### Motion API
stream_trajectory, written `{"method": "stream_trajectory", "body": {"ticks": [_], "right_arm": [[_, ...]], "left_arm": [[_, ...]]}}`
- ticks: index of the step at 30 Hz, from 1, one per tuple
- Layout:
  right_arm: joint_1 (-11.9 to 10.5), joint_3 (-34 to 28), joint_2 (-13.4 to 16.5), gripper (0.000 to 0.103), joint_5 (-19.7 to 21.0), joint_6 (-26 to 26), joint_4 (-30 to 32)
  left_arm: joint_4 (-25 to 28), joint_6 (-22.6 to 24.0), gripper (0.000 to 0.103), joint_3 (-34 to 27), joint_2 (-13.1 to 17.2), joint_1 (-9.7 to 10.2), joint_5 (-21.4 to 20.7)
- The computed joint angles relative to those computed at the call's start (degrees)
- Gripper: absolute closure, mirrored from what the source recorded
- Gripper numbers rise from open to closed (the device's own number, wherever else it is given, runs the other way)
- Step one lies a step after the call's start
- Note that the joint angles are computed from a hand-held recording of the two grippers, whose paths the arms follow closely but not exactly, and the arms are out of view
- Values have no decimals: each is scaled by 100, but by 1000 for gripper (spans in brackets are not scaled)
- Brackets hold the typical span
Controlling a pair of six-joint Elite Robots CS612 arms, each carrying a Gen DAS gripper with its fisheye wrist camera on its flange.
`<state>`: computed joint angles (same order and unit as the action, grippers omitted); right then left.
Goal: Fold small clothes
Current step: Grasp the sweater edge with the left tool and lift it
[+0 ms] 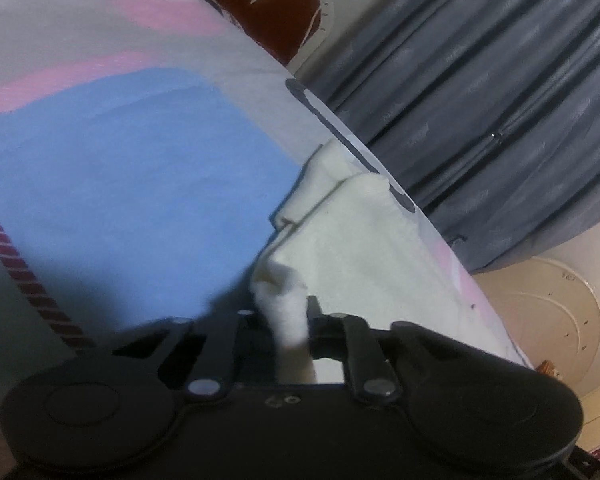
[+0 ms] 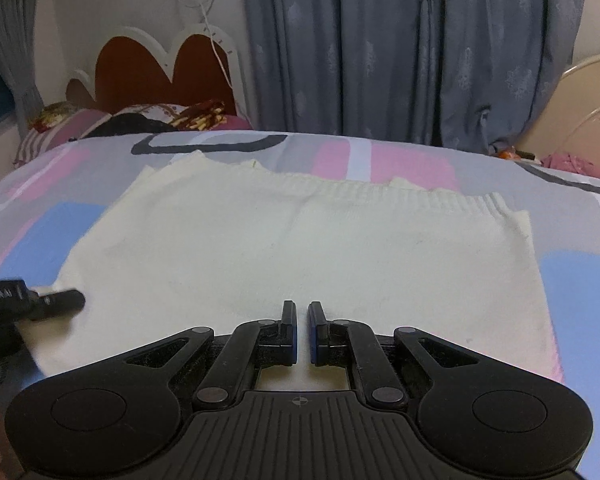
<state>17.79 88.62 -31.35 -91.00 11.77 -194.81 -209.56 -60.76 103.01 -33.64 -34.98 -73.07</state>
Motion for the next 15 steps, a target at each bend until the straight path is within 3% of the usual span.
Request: {"method": "stream_trajectory", "body": {"ticks": [5,8,9,11,15], "right_arm": [[-21,-16,16,96,61,-10,-88],[-38,-79,45,96,105,-107,143],[-39,-94,55,96,104,-152,177],[-41,-74,36,96,114,-143,132],[-58,-70,50,96,172,-116,118]], "left_arm": [[-362,376,96,121,-74,-133,378],[-81,151,93,95,-83,-81,238],[31,11,86,83,-80,-51,180],[22,-196,84,56,-37,10,23],[-38,-52,96,28,-27,17,4]]}}
